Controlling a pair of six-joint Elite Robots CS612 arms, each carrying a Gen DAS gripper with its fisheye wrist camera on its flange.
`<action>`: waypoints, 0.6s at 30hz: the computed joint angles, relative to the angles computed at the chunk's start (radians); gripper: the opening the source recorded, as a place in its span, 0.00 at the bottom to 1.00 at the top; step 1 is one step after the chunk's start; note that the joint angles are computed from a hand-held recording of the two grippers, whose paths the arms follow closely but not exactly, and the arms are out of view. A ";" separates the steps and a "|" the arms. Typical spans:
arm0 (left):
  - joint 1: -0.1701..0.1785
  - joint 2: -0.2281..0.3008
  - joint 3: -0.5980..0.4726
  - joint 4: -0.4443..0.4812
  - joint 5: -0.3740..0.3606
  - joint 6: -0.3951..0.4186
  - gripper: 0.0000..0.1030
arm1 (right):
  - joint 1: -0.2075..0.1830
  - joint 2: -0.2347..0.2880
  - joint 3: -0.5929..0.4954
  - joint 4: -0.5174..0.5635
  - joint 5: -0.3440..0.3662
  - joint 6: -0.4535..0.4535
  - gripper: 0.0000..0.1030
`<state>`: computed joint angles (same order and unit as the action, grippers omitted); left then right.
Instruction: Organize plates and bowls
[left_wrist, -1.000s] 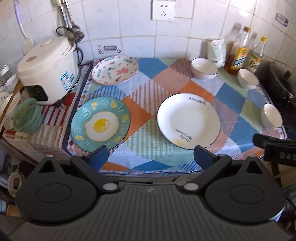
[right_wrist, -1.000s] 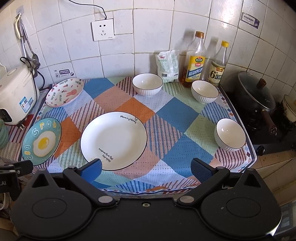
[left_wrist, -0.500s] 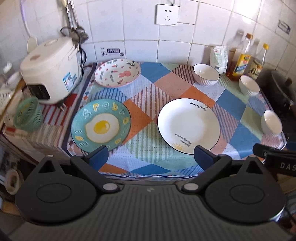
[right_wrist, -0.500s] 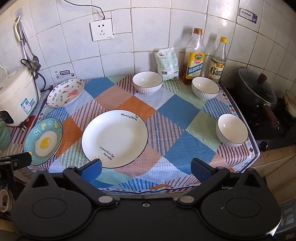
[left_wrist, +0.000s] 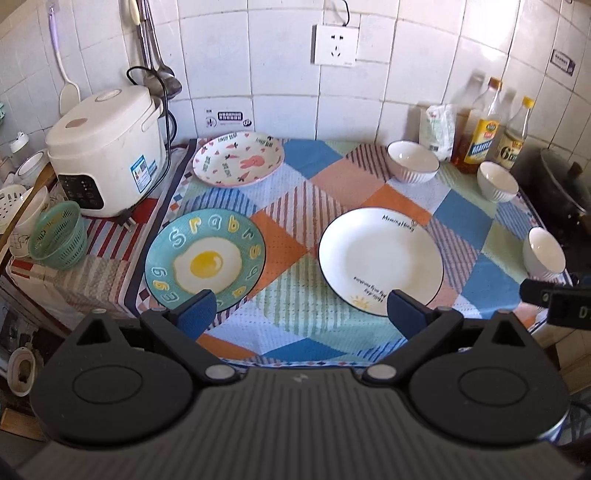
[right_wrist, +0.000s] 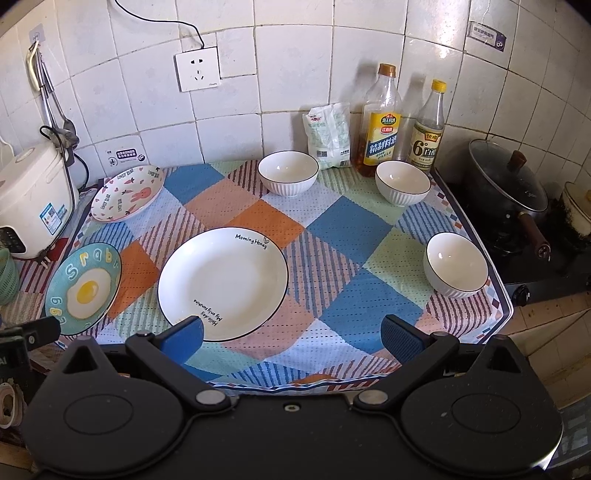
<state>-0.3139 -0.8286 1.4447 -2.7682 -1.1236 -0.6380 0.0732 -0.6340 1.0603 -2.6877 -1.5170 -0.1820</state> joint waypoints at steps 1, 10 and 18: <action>-0.001 0.000 0.001 -0.005 0.005 0.003 0.97 | -0.001 -0.001 0.001 0.000 0.000 -0.001 1.00; -0.007 -0.001 0.004 -0.024 0.020 0.035 0.97 | -0.002 0.003 -0.002 -0.002 -0.002 -0.012 1.00; 0.010 0.018 -0.028 0.000 0.027 0.040 0.97 | -0.007 0.007 0.002 -0.041 0.043 -0.027 1.00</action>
